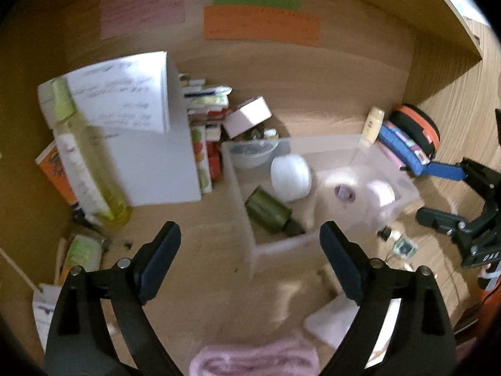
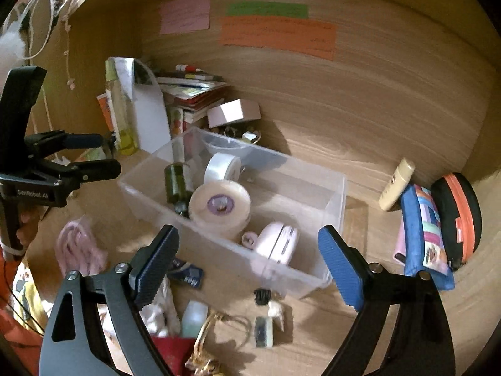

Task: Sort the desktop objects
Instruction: 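Lift both open tools away from the clear box, then grasp the bagged pink rope with the left tool while the right tool grasps the small clear block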

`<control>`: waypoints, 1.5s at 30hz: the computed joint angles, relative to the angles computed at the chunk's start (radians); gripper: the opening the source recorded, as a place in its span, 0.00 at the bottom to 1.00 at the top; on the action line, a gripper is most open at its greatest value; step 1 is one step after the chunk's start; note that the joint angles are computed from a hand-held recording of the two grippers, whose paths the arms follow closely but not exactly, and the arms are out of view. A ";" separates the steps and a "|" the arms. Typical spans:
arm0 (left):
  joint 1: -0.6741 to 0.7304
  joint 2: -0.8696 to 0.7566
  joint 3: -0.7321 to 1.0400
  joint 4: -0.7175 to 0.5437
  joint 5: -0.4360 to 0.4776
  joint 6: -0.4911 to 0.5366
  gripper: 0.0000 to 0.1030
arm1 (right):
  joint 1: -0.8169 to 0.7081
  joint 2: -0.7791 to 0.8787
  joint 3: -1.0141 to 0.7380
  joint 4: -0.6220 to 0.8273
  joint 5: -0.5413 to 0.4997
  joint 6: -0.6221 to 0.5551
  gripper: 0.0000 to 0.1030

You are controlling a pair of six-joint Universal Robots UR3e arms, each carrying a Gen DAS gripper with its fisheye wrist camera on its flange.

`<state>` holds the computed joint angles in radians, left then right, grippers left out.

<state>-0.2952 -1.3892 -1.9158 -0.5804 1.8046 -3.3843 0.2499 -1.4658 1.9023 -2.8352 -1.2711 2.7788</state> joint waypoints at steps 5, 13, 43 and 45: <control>0.001 0.100 -0.082 -0.068 0.012 -0.025 0.89 | 0.007 -0.063 0.080 -0.017 0.009 -0.015 0.87; -0.011 0.252 -0.217 -0.217 0.062 -0.050 0.90 | 0.024 -0.120 0.179 -0.035 0.022 -0.022 0.87; -0.136 -0.009 -0.107 -0.248 0.064 0.159 0.91 | -0.102 -0.216 0.372 -0.007 -0.015 0.002 0.87; -0.127 -0.041 -0.083 -0.232 0.046 0.179 0.91 | -0.140 -0.214 0.378 -0.013 0.008 -0.002 0.87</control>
<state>-0.4226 -1.4307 -1.9983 -0.8122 1.8507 -3.2051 0.1100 -1.6795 2.2807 -2.8484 -1.2631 2.7764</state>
